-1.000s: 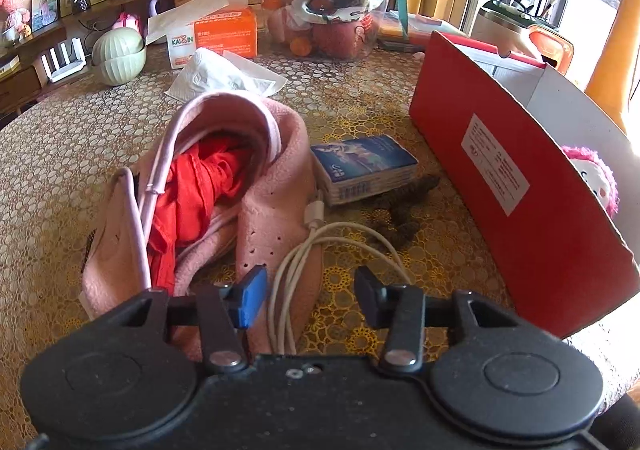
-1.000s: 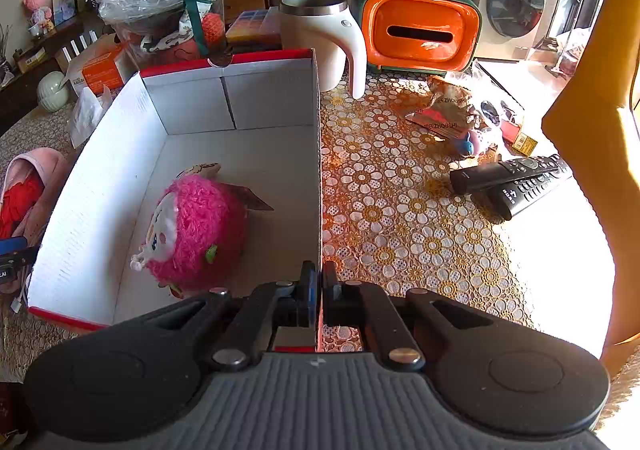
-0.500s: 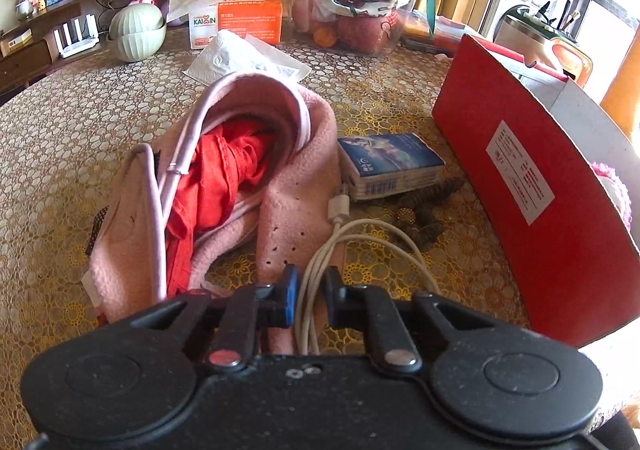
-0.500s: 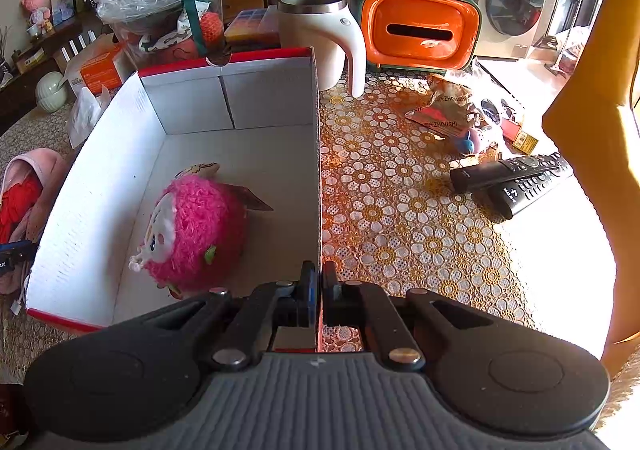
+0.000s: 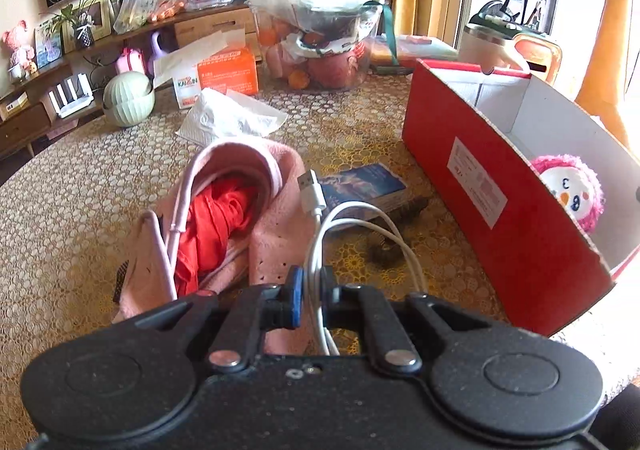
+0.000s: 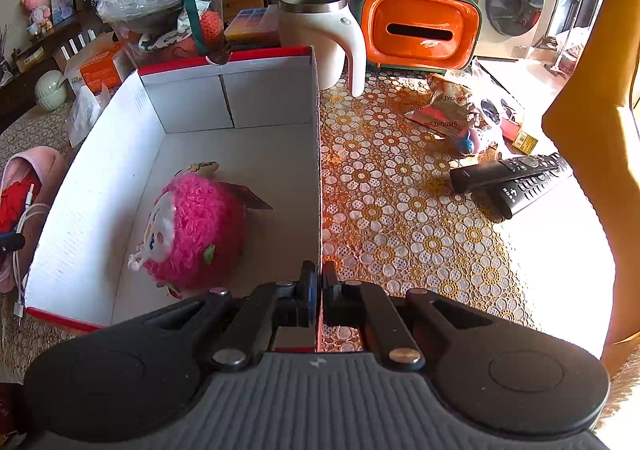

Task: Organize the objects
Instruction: 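Grasp the white cable with the left gripper and lift it, then carry the white cable into the shoebox and open the left gripper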

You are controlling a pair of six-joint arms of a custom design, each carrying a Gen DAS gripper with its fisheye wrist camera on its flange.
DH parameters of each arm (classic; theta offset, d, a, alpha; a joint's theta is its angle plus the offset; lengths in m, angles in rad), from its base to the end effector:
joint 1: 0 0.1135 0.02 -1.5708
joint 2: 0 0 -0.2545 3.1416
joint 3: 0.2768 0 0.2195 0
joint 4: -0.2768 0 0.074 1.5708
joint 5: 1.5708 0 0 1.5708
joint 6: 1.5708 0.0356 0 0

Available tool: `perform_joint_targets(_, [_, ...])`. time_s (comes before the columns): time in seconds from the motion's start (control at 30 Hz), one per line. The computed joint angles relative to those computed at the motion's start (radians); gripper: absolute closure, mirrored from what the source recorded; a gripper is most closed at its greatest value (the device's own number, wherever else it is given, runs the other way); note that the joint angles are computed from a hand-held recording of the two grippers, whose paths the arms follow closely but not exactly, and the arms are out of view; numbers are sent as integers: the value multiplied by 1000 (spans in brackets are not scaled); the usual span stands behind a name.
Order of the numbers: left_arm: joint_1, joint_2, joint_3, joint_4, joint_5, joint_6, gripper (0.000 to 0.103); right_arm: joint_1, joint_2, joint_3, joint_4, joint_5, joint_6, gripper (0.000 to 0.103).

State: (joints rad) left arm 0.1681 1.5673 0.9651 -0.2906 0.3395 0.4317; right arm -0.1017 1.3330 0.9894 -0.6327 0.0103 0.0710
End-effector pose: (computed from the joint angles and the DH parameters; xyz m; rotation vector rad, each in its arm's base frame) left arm 0.2924 0.0376 0.2140 0.4584 2.3562 -0.1428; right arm 0.2392 -0.0248 0.2554 0.2237 2.5374 -0.0251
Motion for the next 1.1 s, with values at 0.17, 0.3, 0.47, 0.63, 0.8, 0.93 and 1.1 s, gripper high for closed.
perform_joint_targets(0.17, [-4,-71,65,-102,65,3,96,0,0,1,-1,1,-1,100])
perform_joint_targets(0.3, [-20,-114,139,-188,110,7,96,0,0,-1,1,0,-1,100])
perform_joint_targets(0.47, [-58,-126,255,-297,162,-11,96,-6,3,1,3,-4,-7,100])
perform_joint_targets(0.63, [-143,-108,334,-349,172,-38,96,-6,4,3,3,-3,-9,100])
perform_joint_targets(0.8, [-266,-79,339,-308,119,-62,96,-6,4,2,4,-3,-9,100])
perform_joint_targets(0.93, [-367,-12,376,-278,53,-109,96,-6,6,3,4,-3,-10,100])
perform_joint_targets(1.1, [-458,118,497,-294,-13,-163,96,-13,13,8,7,-13,-13,100])
